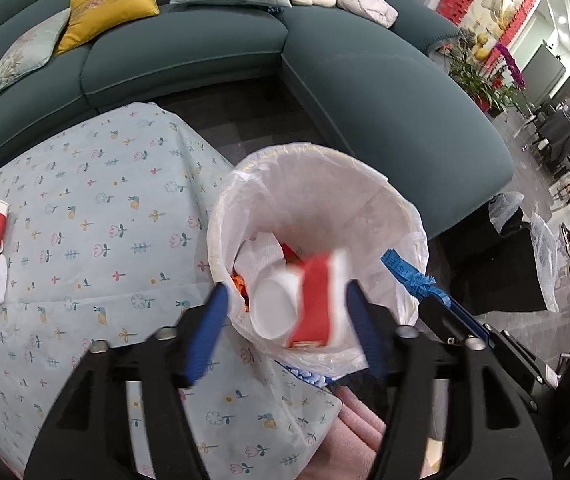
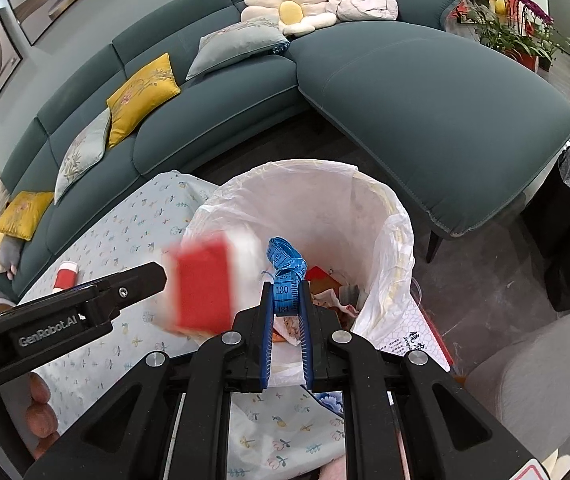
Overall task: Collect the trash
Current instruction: 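Carry the cup and strap over the bin and open both tools to drop them, then move both open tools back to the last red cup and white gloves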
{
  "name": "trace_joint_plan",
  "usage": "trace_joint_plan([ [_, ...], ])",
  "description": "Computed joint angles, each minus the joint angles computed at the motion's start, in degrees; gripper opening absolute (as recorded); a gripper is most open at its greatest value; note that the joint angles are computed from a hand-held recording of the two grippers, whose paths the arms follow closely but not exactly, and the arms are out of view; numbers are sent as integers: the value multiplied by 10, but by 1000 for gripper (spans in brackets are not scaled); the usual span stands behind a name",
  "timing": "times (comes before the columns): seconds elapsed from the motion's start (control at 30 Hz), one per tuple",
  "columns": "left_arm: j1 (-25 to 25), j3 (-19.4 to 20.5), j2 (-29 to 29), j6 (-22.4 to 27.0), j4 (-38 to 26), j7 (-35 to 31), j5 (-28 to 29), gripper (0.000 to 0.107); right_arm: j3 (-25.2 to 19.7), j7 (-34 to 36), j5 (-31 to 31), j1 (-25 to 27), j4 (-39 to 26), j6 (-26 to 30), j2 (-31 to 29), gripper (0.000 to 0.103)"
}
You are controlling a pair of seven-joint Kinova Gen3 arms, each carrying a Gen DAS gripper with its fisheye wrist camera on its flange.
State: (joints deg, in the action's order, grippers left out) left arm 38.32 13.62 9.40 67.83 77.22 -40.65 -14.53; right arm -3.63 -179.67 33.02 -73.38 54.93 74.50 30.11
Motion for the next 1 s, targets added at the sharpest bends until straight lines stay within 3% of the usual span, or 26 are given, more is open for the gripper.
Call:
trace_joint_plan([
  [0.57, -5, -2, -6, 7, 4, 1, -7, 61, 8, 38, -14, 7, -44, 12, 23, 12],
  [0.67, -10, -3, -9, 8, 8, -1, -7, 62, 15, 47, -15, 3, -68, 27, 35, 17],
  [0.73, -14, -4, -12, 10, 11, 0, -6, 65, 19, 51, -18, 2, -81, 33, 41, 25],
  [1.0, -40, -5, -34, 5, 35, -1, 4, 65, 34, 87, -31, -3, -146, 59, 72, 30],
])
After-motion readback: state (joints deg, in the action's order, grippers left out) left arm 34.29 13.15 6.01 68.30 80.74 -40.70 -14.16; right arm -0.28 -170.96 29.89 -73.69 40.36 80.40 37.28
